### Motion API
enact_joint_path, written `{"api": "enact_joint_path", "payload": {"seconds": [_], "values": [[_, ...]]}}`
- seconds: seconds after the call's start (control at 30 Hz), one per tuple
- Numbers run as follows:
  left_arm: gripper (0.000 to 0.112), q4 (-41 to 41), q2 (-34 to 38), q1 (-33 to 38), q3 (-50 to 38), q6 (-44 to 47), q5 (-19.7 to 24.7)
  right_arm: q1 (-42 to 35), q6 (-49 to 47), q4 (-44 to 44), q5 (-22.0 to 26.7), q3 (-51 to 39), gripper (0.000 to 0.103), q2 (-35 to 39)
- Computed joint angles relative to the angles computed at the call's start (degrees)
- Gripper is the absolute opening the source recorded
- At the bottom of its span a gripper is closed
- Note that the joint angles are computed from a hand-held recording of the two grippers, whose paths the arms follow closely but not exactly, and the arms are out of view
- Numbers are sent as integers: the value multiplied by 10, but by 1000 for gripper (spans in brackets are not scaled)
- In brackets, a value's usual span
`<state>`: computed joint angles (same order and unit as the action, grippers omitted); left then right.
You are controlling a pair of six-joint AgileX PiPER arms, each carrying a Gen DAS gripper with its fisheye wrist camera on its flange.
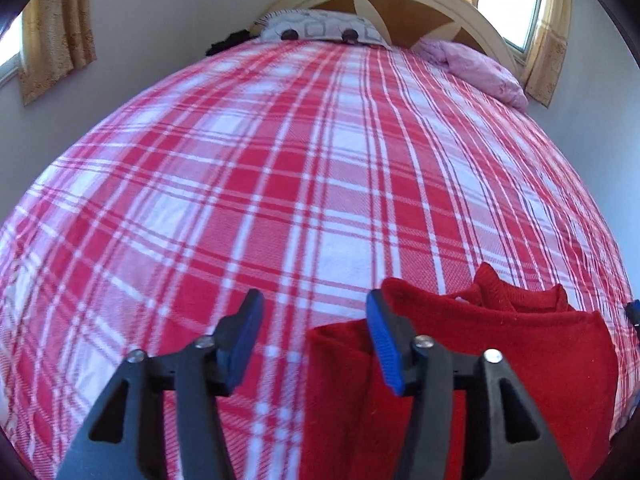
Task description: Fold small clothes
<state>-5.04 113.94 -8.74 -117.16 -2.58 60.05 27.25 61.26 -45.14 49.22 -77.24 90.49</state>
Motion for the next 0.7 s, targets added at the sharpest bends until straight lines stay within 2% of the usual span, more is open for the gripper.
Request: {"api": "enact_joint_path", "payload": {"seconds": [0.1,0.17,0.27,0.43,0.53,0.7], "values": [[60,-18,-49,9,59,25,-21,10,38,25,-17,38,57,-60],[60,-19,-94,3,124,43,-37,37,58,24,4,50,57,-75],[60,-12,-148,-18,202,60,-57,117,128,-1,39,85,57,-100],[60,4,-227,-48,316,57,-83,238,229,-43,67,132,57,-114],[60,26,-262,-64,373,35,-102,309,274,-60,122,137,57,-99],[60,64,-280,-83,422,-2,-122,323,325,-41,101,179,57,-94]]}}
